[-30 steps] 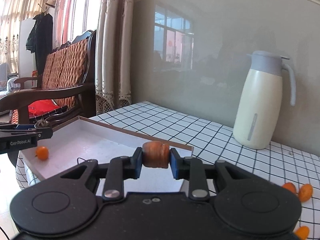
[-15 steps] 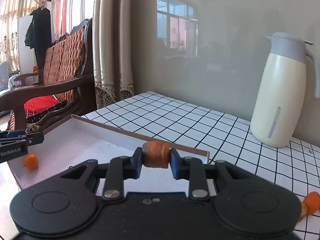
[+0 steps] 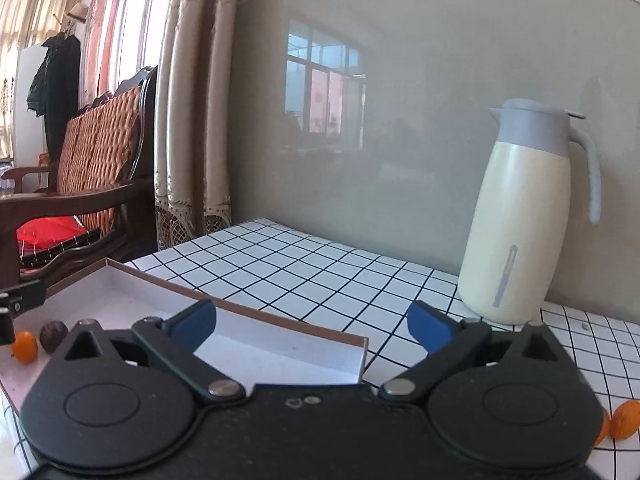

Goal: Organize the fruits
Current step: 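Carry the water chestnut into the box and release it while the right releases the carrot there, then move both open grippers back from the box toward the fruits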

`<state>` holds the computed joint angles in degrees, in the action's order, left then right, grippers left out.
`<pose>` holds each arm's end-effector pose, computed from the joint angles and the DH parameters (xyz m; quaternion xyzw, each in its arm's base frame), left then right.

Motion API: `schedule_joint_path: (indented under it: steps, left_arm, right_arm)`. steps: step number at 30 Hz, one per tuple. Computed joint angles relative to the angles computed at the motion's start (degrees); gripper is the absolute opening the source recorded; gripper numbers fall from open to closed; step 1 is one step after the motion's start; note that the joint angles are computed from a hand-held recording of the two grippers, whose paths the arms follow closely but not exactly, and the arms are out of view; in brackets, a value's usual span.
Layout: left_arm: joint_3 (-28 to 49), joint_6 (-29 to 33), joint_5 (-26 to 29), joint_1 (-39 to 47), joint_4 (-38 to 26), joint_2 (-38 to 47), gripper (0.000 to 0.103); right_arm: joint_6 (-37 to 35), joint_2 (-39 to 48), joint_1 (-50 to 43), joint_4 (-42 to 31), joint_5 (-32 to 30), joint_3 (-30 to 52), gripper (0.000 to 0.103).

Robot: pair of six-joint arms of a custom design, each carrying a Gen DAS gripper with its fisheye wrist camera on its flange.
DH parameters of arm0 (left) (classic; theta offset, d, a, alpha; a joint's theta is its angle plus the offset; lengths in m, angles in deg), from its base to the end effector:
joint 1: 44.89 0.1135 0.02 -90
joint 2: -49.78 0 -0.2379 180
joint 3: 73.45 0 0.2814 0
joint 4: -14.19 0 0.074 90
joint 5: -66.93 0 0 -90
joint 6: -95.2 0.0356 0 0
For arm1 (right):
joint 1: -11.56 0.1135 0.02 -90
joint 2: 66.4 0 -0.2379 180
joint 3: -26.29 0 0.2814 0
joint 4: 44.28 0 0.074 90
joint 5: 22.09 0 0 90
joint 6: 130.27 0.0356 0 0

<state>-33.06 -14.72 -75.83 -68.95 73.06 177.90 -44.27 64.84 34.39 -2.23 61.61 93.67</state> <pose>0.2505 -0.0808 -0.0266 -0.1980 0.7790 0.1841 0.5657 0.3693 0.1597 -0.0009 -0.2218 0.7972 0.1365 0.5447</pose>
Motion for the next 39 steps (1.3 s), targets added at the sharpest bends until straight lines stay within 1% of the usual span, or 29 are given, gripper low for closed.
schedule_joint_path:
  steps: [4,7,12,15,18,21,24,26,30,34,36,38,39]
  left_arm:
    - [-0.4,-1.0,-0.4,-1.0,-0.6,-0.6,0.103]
    - [-1.2,-2.7,-1.6,-2.9,-1.5,-1.7,0.103]
    - [-3.2,-4.2,-2.9,-7.1,-1.4,-4.3,0.103]
    - [-4.3,-6.1,-6.4,-12.9,-3.3,-5.6,0.103]
    - [-5.5,-9.9,-8.3,-17.4,-7.4,-8.4,0.103]
    - [-6.1,-12.6,-10.5,-21.6,-8.7,-10.4,0.103]
    - [-4.9,-13.2,-12.0,-25.5,-11.0,-11.2,0.103]
    - [-3.2,-13.7,-13.1,-28.5,-13.8,-11.4,0.103]
    - [-0.1,-11.2,-14.2,-32.1,-13.5,-10.4,0.103]
    - [3.9,-11.1,-13.8,-34.5,-15.3,-8.6,0.103]
    - [6.1,-11.7,-13.3,-35.2,-17.4,-7.6,0.103]
    - [8.3,-11.5,-13.0,-35.8,-18.2,-6.0,0.103]
    - [9.5,-11.9,-12.8,-36.0,-19.7,-5.5,0.103]
  right_arm:
    - [-0.1,-0.1,0.1,-0.8,0.0,0.2,0.097]
    - [-0.1,-2.0,-0.1,0.0,-0.1,-2.3,0.097]
    - [0.0,-7.1,-2.0,4.1,-2.4,-10.3,0.097]
    - [0.0,-10.2,-4.2,8.1,-3.2,-16.2,0.097]
    - [0.3,-12.7,-6.6,10.8,-3.3,-21.1,0.097]
    - [-0.2,-15.0,-9.4,13.1,-3.8,-25.5,0.097]
    - [-0.7,-16.7,-12.2,15.6,-4.4,-29.3,0.097]
    - [-0.9,-17.5,-14.3,17.2,-5.1,-31.4,0.097]
    - [-1.7,-18.1,-18.6,19.8,-6.7,-34.6,0.097]
    - [-2.7,-17.5,-23.9,21.7,-9.3,-36.6,0.097]
    - [-3.5,-17.4,-25.9,21.8,-10.3,-37.0,0.096]
    - [-4.4,-17.0,-27.7,22.4,-11.3,-37.5,0.096]
    - [-4.9,-16.6,-28.7,22.9,-12.0,-37.8,0.095]
